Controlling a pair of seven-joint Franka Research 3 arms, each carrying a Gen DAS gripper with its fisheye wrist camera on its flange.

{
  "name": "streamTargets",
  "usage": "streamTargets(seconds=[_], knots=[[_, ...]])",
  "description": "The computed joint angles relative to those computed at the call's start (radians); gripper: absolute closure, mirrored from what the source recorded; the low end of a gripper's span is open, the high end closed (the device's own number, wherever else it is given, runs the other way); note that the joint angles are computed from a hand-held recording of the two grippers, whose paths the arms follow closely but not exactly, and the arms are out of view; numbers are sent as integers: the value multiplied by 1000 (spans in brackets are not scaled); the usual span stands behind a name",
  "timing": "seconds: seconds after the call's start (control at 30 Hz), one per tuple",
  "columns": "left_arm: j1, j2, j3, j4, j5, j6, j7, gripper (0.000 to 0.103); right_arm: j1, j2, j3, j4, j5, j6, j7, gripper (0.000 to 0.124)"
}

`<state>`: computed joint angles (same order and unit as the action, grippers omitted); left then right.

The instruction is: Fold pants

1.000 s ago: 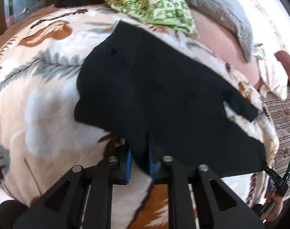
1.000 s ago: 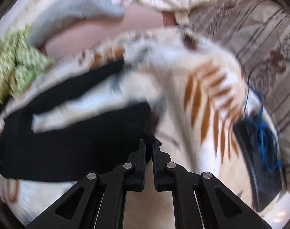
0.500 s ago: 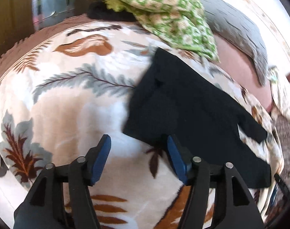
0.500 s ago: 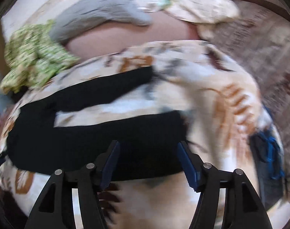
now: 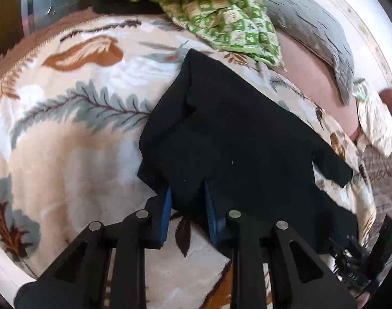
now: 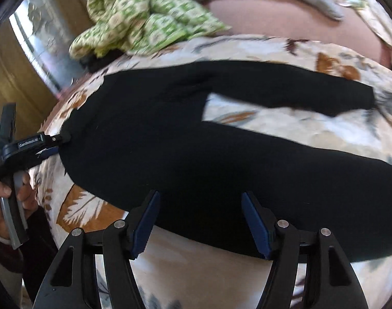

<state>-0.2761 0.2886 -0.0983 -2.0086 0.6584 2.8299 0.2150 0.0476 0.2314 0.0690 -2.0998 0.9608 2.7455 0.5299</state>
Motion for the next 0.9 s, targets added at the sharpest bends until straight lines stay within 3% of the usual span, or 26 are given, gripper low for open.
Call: streamTargets(seconds=[0.13,0.2,0.27,0.33,0.43,0.6,0.77,0.9], knots=[[19,-33,-16,-30,-20,-13,54,78,15,26,-1,22,-52,-13,26,51],[34,-36,-27,-35,-51,-23,97,70,27,32,2,18,-88,23,26,49],[29,-51,-18,-38,-37,-51,96,55,33,33,0,24,-138,21,43,48],[18,-69,0,-33,16,-98,58,49,4,27,17,45,-103,-16,-1,49],[52,-75,-1,-27,23,-77,64,32,-1,48,15,99,-79,16,-16,48],[113,12,-25,84,-84,-35,240,18,-7,165,0,295,-172,55,87,44],[193,187,-94,303,-292,-52,543,18,-9,355,-23,584,-355,-32,221,41],[197,302,-97,467,-379,-119,694,18,-8,516,-36,817,-504,-105,253,41]])
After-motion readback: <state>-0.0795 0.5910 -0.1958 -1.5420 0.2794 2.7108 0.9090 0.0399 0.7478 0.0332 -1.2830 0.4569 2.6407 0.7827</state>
